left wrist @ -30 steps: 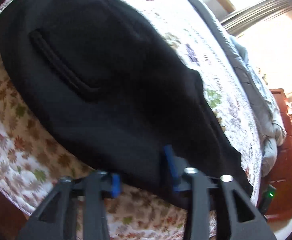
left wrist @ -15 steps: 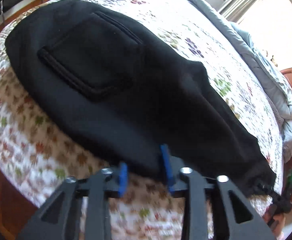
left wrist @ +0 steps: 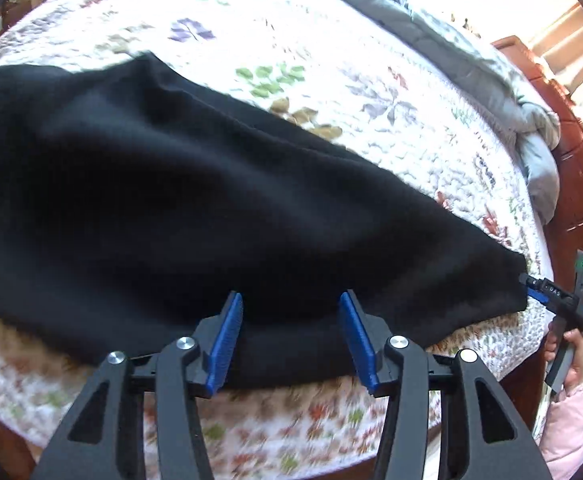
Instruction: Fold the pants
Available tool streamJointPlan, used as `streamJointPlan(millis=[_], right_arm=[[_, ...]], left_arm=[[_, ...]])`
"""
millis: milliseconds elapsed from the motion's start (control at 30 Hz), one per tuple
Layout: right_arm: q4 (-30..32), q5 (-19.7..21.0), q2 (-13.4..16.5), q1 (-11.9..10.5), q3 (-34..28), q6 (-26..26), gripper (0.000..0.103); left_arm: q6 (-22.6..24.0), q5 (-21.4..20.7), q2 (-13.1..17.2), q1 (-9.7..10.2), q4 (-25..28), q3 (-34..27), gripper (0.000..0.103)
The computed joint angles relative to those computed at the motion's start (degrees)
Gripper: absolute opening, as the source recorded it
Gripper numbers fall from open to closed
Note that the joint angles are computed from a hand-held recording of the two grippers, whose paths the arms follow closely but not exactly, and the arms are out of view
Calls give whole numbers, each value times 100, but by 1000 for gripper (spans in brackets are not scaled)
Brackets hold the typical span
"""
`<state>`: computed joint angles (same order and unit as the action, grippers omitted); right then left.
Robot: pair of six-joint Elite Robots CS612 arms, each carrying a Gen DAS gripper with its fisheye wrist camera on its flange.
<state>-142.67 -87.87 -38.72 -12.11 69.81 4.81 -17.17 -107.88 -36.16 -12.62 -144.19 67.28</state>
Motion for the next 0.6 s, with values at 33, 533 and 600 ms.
streamJointPlan(millis=[33,533,600], right_arm=[[103,33,66,-26,-94,-5,78],[648,-579,171,85,-407,-199,26],[484,-1243,120,230,-399,-315,36]], left_arm=[[-11,92,55,-34,52,-79,51],[308,773,216,-233,-38,-303,56],[267,606,142,-183,-69,-243,56]])
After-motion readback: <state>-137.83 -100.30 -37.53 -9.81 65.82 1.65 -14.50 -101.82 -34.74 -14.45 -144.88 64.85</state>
